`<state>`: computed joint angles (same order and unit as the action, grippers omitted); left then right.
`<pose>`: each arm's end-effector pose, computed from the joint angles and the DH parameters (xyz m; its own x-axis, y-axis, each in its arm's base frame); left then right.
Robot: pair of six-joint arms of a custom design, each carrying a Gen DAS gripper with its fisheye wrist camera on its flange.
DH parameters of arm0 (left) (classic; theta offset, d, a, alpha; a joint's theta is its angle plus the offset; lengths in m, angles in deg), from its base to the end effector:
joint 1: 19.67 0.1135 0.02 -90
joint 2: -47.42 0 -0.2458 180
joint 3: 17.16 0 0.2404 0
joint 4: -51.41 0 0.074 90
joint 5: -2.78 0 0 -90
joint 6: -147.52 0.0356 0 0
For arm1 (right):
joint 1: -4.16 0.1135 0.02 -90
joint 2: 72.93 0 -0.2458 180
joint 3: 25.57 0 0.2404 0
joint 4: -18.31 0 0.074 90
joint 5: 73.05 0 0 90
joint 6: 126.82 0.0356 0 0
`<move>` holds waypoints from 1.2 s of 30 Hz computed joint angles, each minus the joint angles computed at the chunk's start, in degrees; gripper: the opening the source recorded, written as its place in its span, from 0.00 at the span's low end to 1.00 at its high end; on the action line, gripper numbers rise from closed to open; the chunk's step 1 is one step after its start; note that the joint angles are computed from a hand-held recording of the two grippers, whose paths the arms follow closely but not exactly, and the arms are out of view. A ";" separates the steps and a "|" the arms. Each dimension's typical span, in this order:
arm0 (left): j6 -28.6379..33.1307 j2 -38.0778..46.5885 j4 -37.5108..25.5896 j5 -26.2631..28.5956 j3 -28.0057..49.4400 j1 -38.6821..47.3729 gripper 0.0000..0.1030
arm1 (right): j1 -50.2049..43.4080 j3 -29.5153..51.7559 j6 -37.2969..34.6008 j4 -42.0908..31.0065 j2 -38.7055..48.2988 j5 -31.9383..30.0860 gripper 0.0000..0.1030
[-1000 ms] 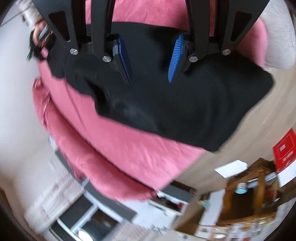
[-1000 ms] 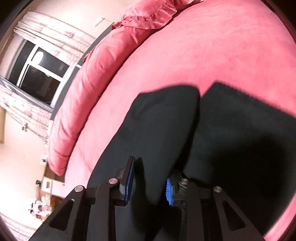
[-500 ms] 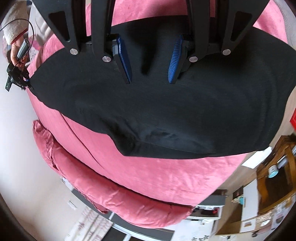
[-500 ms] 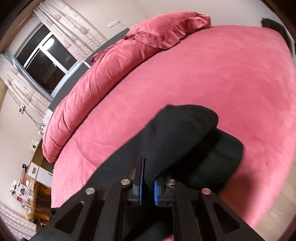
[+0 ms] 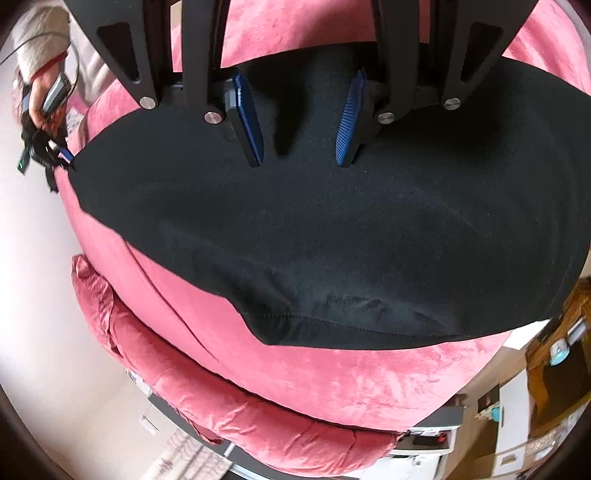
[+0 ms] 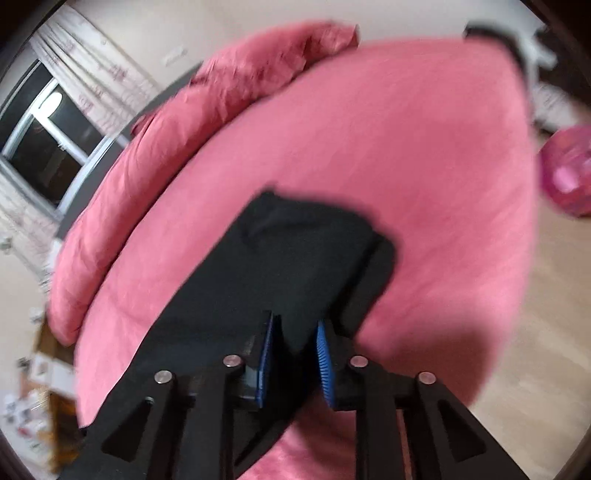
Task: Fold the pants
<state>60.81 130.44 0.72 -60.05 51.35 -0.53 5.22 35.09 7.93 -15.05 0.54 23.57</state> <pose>0.2577 0.0722 0.2013 -0.8625 -0.2453 -0.4425 -0.0614 0.9189 -0.3898 0.2602 0.0007 0.2169 -0.4690 0.6908 -0.5504 0.5514 0.7158 0.4285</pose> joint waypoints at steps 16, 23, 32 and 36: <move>-5.67 18.30 3.94 -5.69 21.30 -13.16 0.40 | 31.55 32.48 -23.55 -0.65 28.98 -6.92 0.22; -4.90 29.92 3.98 -11.63 31.92 -14.78 0.35 | 34.10 46.36 -22.97 -4.24 44.01 -9.37 0.22; -0.67 30.75 15.65 -17.00 27.12 -17.34 0.37 | 34.36 44.56 -19.49 -1.86 45.72 -7.20 0.14; -1.90 26.79 17.07 -14.42 22.16 -15.81 0.38 | 32.93 35.38 -16.96 0.11 37.03 -7.48 0.16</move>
